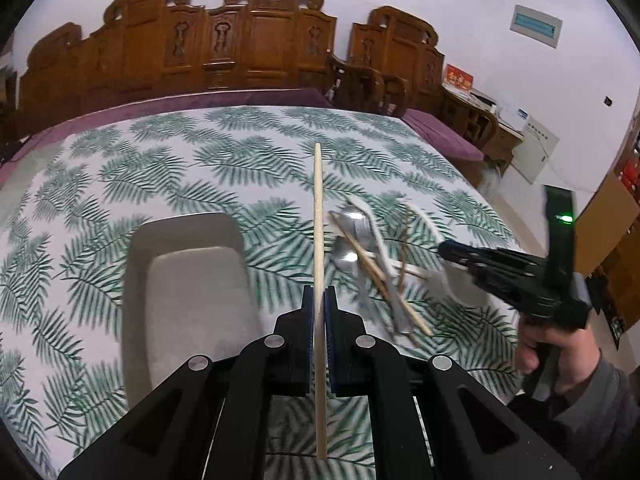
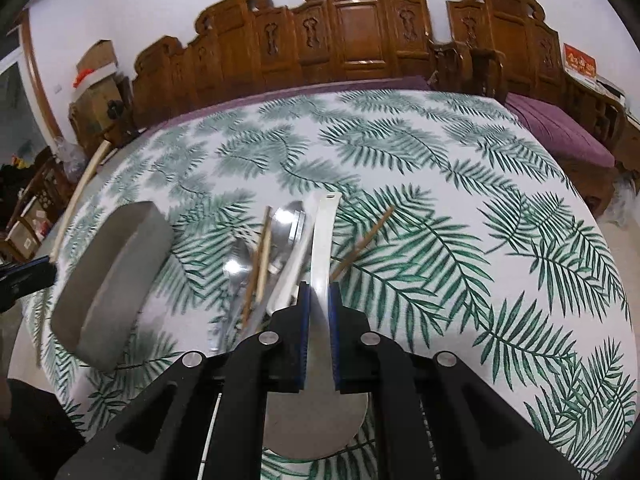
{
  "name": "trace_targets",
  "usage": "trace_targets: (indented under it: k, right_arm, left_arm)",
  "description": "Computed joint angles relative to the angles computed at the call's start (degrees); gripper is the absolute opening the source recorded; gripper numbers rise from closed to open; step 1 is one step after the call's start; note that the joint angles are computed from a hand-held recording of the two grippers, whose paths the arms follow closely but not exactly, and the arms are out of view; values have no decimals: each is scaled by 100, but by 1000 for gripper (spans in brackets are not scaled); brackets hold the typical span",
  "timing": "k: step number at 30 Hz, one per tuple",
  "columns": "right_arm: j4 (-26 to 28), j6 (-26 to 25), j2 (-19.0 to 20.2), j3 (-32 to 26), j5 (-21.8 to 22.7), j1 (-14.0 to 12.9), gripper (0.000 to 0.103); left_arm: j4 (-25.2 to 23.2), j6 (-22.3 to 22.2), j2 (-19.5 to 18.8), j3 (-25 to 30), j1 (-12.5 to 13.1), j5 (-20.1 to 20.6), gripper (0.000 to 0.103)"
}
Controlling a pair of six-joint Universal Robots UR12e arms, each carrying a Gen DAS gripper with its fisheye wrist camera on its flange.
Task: Organize utensils
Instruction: 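Lift the chopstick into the grey tray with the left tool while the right tool carries the white spoon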
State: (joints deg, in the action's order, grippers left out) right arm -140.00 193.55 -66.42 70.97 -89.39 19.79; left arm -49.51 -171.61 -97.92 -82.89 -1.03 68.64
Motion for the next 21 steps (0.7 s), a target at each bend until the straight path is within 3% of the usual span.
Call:
trace_targets:
  k: [8, 15, 21]
  right_arm:
    - [29, -141, 92, -151, 187, 51, 11]
    - [-56, -256, 123, -205, 299, 120, 11]
    - [-35, -341, 119, -207, 343, 146, 11]
  left_arm:
    - [-373, 101, -104, 110, 166, 308, 4]
    - [-606, 233, -221, 182, 231, 816, 4]
    - [-657, 125, -277, 141, 300, 876, 4]
